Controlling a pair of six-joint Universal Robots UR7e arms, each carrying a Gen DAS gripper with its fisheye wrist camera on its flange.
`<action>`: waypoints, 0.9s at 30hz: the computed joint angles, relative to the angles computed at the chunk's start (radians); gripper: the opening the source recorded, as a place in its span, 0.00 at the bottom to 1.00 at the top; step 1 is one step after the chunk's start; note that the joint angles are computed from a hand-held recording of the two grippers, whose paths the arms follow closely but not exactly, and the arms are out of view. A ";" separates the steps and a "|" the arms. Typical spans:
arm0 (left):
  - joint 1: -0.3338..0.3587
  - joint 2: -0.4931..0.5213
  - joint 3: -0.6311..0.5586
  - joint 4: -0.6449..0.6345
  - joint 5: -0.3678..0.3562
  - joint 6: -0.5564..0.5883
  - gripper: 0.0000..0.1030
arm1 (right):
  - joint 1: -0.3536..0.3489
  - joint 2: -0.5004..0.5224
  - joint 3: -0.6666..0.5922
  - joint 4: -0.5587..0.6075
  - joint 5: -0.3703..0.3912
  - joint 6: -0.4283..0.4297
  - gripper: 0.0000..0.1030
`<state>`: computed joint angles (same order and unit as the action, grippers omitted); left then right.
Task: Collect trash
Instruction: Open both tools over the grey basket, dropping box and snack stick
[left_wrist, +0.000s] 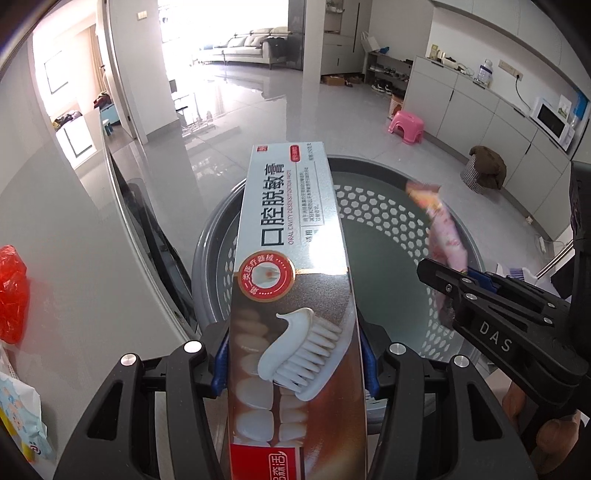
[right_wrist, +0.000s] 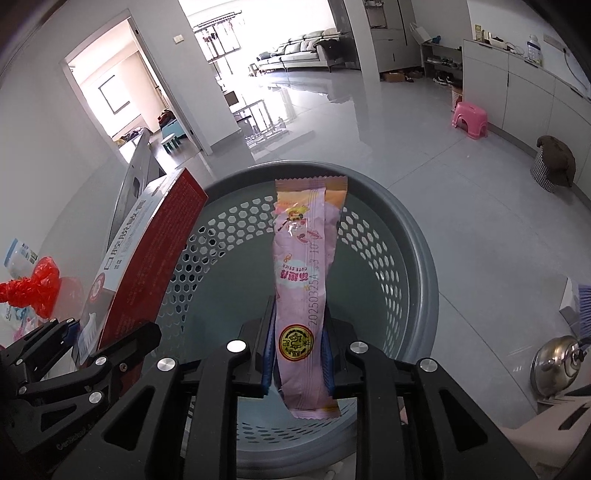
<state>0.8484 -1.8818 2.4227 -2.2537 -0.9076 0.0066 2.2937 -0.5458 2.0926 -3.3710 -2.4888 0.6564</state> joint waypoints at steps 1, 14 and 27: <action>-0.007 -0.004 0.005 -0.004 0.006 -0.005 0.64 | 0.003 0.002 0.001 -0.013 -0.012 0.000 0.46; -0.028 -0.044 0.012 0.017 0.028 -0.031 0.72 | 0.031 0.011 0.036 -0.048 -0.030 0.062 0.51; -0.047 -0.102 0.010 0.059 0.040 -0.052 0.74 | 0.071 0.001 0.029 0.008 -0.053 0.113 0.51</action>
<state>0.8012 -1.9838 2.4329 -2.1951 -0.8673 -0.0451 2.3648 -0.5446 2.1217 -3.3625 -2.5419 0.7693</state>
